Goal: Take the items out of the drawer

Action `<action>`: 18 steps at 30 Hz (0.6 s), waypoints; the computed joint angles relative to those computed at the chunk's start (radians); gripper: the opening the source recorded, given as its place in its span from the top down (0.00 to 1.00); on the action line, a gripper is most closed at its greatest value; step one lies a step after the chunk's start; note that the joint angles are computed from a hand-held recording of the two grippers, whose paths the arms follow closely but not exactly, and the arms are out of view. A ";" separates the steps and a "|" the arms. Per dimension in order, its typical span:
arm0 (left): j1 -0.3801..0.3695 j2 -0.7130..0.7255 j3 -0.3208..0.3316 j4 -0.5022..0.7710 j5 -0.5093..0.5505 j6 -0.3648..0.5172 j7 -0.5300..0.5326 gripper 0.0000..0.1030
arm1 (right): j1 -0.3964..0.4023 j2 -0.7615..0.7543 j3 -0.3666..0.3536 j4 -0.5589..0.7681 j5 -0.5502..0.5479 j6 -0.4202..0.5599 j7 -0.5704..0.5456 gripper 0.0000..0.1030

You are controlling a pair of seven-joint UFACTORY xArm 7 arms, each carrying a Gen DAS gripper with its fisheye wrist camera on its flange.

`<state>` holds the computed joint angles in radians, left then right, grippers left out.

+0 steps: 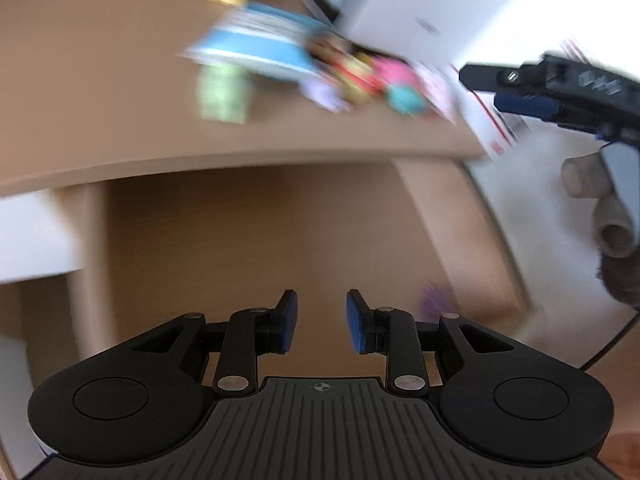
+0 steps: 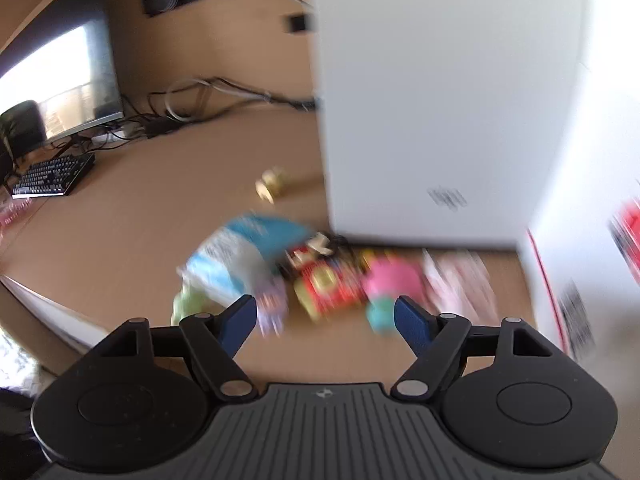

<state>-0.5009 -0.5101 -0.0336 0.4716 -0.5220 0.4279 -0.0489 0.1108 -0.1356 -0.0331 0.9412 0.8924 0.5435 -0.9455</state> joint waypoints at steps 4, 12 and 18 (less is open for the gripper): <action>-0.140 0.223 0.102 0.167 -0.177 0.075 0.275 0.71 | -0.071 -0.080 -0.045 -0.033 -0.124 0.141 0.198 0.22; -0.116 0.608 0.006 0.475 -0.228 0.263 0.429 0.71 | -0.125 -0.237 -0.096 -0.144 -0.294 0.165 0.345 0.21; -0.076 0.736 -0.073 0.582 -0.145 0.310 0.305 0.61 | -0.121 -0.278 -0.104 -0.176 -0.384 0.125 0.406 0.19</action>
